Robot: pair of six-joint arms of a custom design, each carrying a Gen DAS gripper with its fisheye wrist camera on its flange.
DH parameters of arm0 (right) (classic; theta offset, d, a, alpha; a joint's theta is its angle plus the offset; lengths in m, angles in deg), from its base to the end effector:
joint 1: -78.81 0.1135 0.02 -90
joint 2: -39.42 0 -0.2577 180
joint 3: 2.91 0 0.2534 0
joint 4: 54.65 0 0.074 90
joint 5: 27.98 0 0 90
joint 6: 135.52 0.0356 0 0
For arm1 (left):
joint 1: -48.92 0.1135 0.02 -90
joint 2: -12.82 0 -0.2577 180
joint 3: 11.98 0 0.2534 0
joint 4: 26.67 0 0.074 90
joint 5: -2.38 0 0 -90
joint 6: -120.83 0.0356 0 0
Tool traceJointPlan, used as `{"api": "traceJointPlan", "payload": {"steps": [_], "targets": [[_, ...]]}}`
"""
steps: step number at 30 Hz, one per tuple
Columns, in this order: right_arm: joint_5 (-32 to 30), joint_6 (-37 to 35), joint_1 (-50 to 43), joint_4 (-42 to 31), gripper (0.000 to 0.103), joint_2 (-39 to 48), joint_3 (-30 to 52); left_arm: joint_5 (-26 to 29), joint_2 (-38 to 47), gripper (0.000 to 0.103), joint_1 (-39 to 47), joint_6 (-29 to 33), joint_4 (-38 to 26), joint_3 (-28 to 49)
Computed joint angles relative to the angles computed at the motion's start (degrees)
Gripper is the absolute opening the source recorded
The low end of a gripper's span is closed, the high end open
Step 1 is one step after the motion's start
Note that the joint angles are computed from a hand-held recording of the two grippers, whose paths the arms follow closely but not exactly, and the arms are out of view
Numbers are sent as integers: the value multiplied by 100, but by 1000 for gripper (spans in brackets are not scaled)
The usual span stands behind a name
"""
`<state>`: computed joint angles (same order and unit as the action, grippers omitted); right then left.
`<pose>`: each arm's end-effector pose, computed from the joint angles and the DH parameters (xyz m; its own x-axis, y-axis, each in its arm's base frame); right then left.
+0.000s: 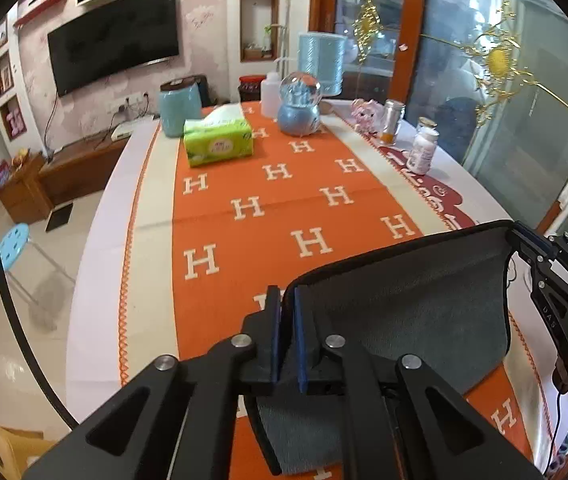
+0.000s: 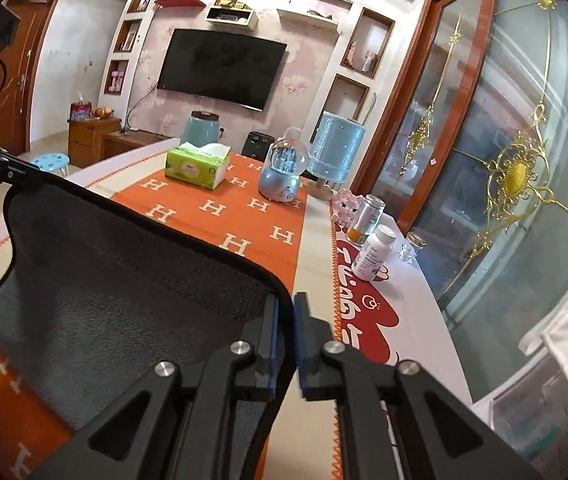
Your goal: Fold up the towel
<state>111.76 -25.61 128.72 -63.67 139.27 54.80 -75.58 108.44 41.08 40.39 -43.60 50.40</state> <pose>0.2222 0.2218 0.1218 -0.5350 -0.2939 -0.7921 -0.0043 0.9385 -0.3453 0.3228 -0.0519 0.1475 -0.7061 0.2612 -0.6582 0.3884 0.9200 -0.0516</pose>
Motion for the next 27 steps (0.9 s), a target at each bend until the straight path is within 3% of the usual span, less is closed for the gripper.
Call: {"api": "traceJointPlan", "payload": {"steps": [1,3,8,12,17,23,27], "targets": [[-2,13,-20,-24,12,74,49,-35,87,12,-2,-52,-8,43],[-48,8,-89,20,20,161,97,-50,260,29,30,-189,17,120],[-18,21,-94,107,43,243,113,-28,425,36,132,-339,26,200],[41,77,-24,10,53,166,125,-96,284,55,197,-365,1,116],[181,200,123,-274,62,0,148,-141,-33,60,223,-405,-192,-1],[320,644,404,-938,73,-412,133,-296,-804,80,164,-590,-461,-369],[211,1200,648,-1606,81,-713,118,-453,-1447,82,112,-792,-827,-637]]}}
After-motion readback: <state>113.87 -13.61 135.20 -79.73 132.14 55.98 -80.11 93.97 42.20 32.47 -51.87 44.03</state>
